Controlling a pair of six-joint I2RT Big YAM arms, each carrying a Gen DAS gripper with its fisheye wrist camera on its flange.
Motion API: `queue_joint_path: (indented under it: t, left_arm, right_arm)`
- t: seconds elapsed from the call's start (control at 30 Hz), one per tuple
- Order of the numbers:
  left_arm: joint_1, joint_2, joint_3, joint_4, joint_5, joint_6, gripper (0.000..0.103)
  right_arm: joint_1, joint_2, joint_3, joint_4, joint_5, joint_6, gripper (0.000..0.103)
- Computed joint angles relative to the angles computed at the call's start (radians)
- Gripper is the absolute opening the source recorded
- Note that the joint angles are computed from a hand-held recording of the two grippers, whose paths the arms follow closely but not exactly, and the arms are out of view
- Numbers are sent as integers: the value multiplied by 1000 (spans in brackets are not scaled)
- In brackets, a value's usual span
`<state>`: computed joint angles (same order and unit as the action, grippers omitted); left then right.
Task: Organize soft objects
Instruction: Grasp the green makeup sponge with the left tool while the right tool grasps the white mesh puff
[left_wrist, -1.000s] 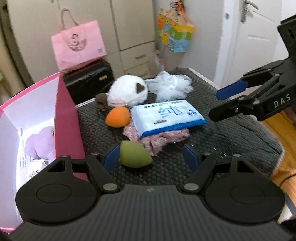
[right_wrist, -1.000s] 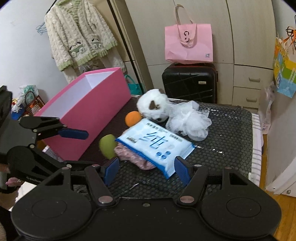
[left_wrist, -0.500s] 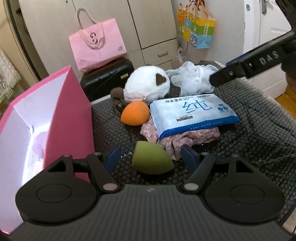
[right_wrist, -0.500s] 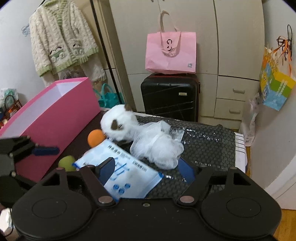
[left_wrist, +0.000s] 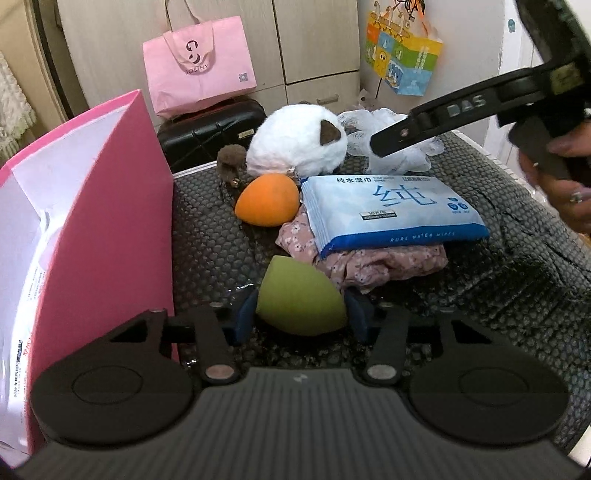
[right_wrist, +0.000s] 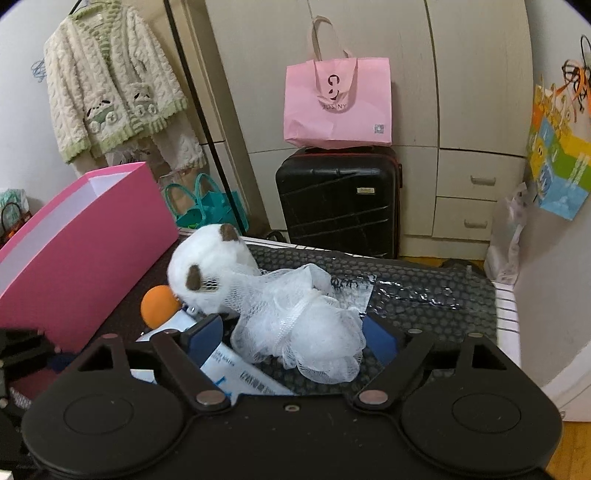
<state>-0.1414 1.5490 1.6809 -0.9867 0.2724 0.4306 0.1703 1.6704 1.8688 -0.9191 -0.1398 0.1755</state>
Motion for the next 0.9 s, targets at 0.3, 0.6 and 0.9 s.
queue_joint_path:
  t: [0.3, 0.6, 0.9]
  left_arm:
    - [2, -30, -46, 46, 4, -41, 47]
    - [16, -86, -94, 93, 41, -50, 46]
    - [41, -120, -100, 60, 85, -60, 46]
  right_arm:
    - [9, 2, -30, 11, 7, 6, 45]
    - [31, -92, -125, 73, 99, 10, 37]
    - [51, -188, -166, 27, 188, 118, 37]
